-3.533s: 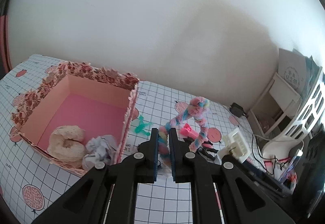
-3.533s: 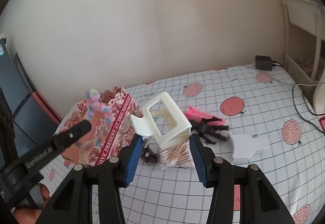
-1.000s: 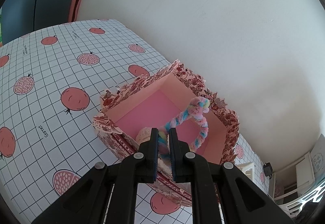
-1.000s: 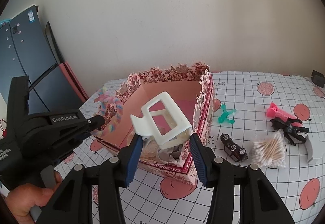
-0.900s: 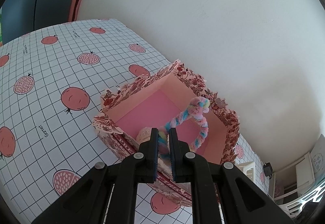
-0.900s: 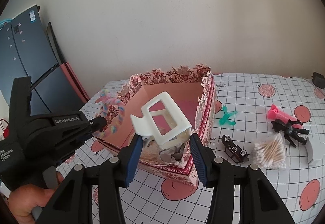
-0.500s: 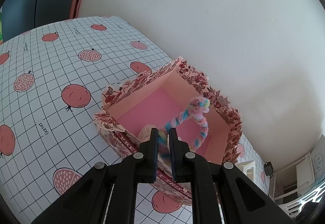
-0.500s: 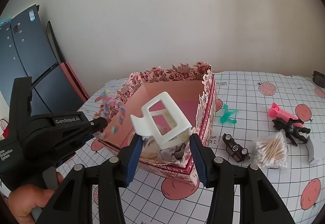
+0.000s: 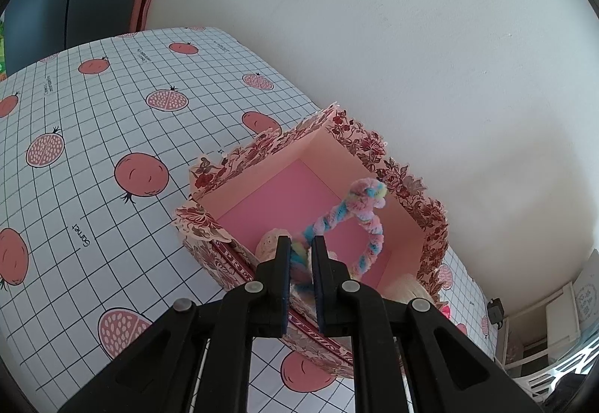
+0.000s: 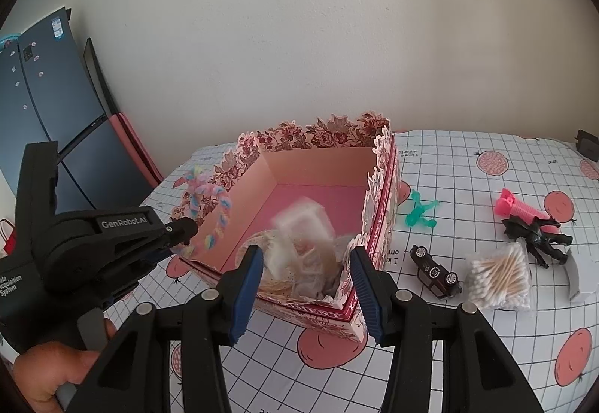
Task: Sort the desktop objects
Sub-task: 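Open the left tool to drop the rope while the right tool drops the claw clip into the box, then withdraw both tools from the box toward the cotton swabs and white foam piece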
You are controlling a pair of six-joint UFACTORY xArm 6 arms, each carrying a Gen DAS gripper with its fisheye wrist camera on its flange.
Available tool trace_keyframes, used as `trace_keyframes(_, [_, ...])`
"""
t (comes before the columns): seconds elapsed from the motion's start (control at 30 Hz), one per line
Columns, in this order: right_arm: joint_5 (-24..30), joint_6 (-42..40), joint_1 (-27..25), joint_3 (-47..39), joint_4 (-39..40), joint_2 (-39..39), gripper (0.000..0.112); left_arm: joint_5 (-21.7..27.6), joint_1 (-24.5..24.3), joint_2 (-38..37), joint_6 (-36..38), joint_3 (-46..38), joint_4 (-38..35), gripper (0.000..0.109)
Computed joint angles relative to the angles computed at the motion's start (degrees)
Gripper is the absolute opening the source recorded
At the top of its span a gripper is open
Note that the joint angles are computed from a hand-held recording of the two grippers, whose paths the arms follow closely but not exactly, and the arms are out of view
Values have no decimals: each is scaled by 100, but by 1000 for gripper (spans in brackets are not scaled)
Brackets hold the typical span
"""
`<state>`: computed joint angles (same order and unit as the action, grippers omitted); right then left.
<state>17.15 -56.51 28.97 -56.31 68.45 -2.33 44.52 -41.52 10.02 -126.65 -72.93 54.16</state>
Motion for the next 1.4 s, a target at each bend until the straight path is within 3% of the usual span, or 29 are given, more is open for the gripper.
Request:
trace_keyframes(0.73, [33, 30, -10, 40, -62, -64, 52, 11, -29, 69, 220, -145, -261, 26])
trace_keyframes(0.9, [39, 6, -64, 53, -64, -110, 52, 106, -68, 118, 327, -281, -330, 36])
trace_keyframes(1.4, [91, 17, -523, 166, -249, -423, 52, 754, -354, 466, 924, -1084, -414, 48])
